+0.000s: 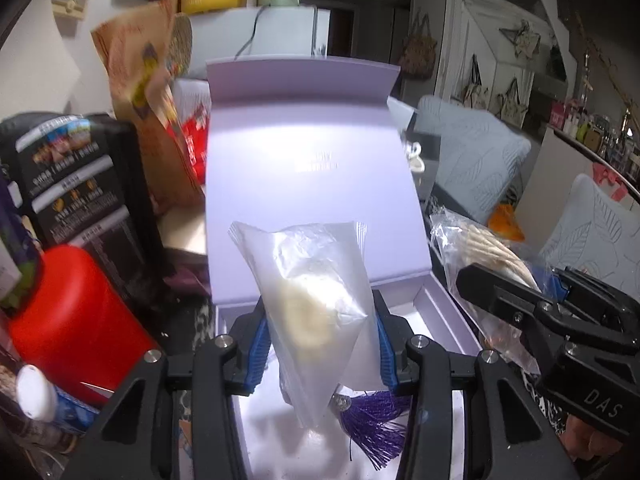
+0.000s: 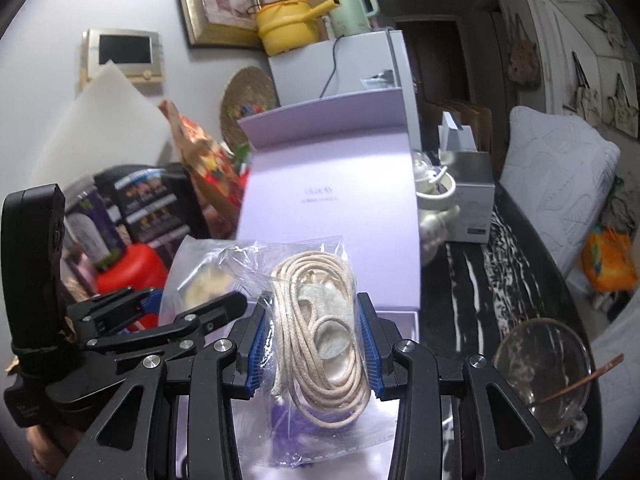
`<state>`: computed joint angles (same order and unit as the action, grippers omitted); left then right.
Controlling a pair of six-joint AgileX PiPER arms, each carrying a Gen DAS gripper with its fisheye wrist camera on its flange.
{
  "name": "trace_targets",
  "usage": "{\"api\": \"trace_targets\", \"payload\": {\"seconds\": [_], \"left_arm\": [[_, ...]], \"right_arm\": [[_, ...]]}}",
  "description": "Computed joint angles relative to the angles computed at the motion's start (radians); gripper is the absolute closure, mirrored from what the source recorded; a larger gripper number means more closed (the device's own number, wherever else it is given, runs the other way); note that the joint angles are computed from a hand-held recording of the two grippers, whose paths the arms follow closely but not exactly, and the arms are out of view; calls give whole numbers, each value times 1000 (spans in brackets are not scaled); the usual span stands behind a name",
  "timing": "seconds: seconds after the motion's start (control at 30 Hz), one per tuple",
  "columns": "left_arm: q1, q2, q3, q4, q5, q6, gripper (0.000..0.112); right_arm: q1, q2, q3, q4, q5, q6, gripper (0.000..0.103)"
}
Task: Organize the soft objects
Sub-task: 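Lower both bags into the lavender box and open both tools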
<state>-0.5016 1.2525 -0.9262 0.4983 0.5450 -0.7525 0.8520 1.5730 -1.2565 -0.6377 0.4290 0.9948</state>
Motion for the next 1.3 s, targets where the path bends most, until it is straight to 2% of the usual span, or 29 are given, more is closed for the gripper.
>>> {"api": "trace_targets", "payload": {"seconds": [0.13, 0.23, 0.37, 0.5, 1.0, 1.13, 1.3], "left_arm": [[-12, 51, -18, 20, 29, -15, 68], [30, 71, -21, -93, 17, 87, 68], [53, 115, -29, -124, 28, 116, 68], [103, 155, -33, -261, 21, 230, 68], [91, 249, -65, -263, 89, 219, 67], [93, 282, -97, -295, 118, 240, 65], [63, 317, -125, -207, 162, 160, 41]], "right_arm": [[-5, 31, -15, 9, 20, -13, 64], [-20, 56, -26, 73, 21, -67, 64], [-45, 70, -27, 168, 5, -138, 63], [-65, 91, -39, 242, 16, -200, 62], [-85, 197, -104, 389, 72, -311, 60], [-86, 215, -117, 409, 88, -322, 57], [-92, 226, -136, 422, 124, -323, 55]]}}
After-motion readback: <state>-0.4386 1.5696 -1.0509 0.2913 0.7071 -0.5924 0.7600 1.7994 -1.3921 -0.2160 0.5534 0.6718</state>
